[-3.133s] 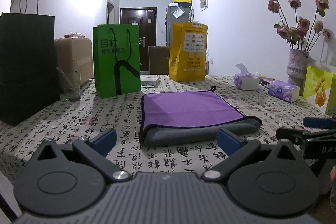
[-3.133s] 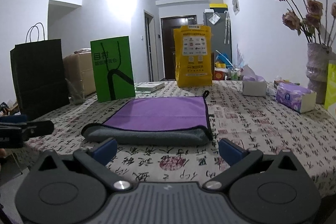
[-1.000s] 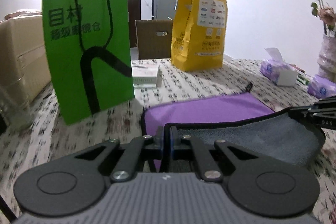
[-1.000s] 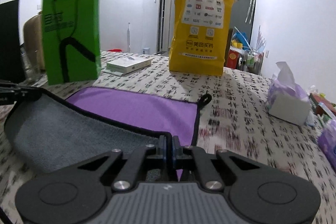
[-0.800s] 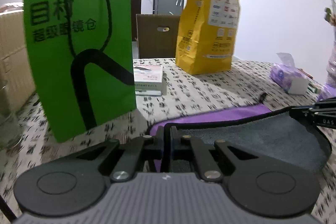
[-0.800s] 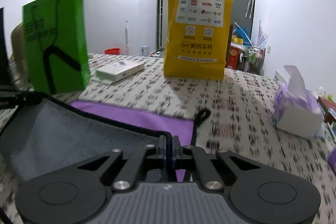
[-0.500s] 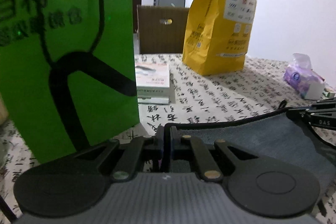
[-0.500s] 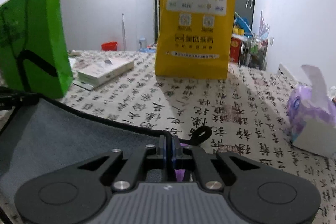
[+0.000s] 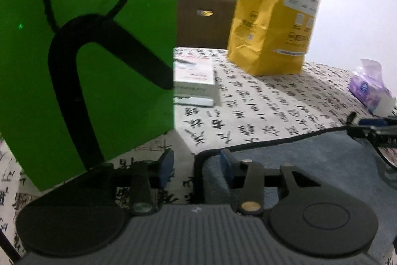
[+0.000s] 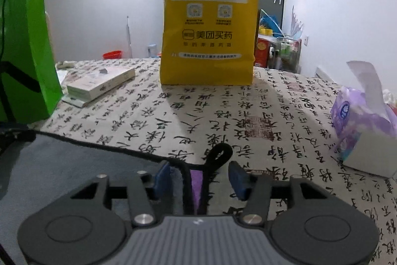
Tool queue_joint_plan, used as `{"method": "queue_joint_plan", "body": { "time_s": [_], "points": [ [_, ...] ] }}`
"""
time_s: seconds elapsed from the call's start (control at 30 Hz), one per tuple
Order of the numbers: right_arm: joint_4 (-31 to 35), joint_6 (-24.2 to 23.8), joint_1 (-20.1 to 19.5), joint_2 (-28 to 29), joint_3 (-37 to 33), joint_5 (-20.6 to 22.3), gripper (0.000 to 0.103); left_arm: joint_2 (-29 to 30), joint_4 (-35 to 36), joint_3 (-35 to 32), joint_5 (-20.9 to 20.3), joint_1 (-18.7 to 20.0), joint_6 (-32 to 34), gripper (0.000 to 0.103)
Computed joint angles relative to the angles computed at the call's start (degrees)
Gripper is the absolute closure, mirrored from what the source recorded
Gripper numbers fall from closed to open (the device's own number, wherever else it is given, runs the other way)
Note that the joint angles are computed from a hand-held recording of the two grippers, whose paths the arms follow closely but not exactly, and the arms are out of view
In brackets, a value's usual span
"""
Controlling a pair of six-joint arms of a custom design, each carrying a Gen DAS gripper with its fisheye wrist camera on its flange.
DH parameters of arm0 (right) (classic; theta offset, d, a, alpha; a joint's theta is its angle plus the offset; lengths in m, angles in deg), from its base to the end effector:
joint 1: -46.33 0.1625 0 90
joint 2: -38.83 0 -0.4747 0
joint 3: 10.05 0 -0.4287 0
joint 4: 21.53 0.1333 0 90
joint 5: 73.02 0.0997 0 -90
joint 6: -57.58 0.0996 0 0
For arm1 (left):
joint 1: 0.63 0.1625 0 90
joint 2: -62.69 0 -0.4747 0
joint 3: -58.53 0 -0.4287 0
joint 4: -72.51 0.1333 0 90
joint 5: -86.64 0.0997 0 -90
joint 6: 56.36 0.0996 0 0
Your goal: Fold towel
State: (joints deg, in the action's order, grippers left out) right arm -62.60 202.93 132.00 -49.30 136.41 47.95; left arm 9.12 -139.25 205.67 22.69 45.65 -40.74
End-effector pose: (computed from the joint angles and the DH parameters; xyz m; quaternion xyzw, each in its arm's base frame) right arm 0.0597 -0.2979 0.1515 0.0501 -0.7904 0.4670 0.3933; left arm -0.1384 -0.4009 0.0848 0.4201 0.8482 -0.2832 0.1545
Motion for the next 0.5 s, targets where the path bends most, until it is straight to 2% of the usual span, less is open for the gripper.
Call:
{"method": "queue_joint_plan", "body": {
  "time_s": [0.03, 0.1, 0.17, 0.23, 0.33, 0.5],
  "points": [
    [0.39, 0.10, -0.04, -0.46, 0.10, -0.55, 0.052, -0.02, -0.35, 0.24, 0.15, -0.37, 0.28, 0.033],
    [0.65, 0.15, 0.49, -0.97, 0.22, -0.59, 0.051, 0.43, -2.09, 0.95, 1.68, -1.73, 0.55, 0.014],
    [1.28, 0.82, 1.03, -1.83, 0.52, -1.12, 0.046, -0.15, -2.10, 1.65, 2.20, -2.68, 0.38, 0.013],
    [1.87, 1.90, 1.56, -3.00, 1.12, -2.04, 0.036, -1.27, -0.98, 2.33, 2.96, -3.59, -0.95, 0.007],
    [2.50, 3.07, 3.87, -3.93, 1.65, -0.90, 0.035, -3.79, 0.22, 4.06, 3.84, -5.37, -3.02, 0.006],
    [2.73, 4.52, 10.43, -5.62, 3.05, 3.96, 0.031, -10.17, 3.40, 8.00, 5.97, -10.39, -7.58, 0.003]
  ]
}}
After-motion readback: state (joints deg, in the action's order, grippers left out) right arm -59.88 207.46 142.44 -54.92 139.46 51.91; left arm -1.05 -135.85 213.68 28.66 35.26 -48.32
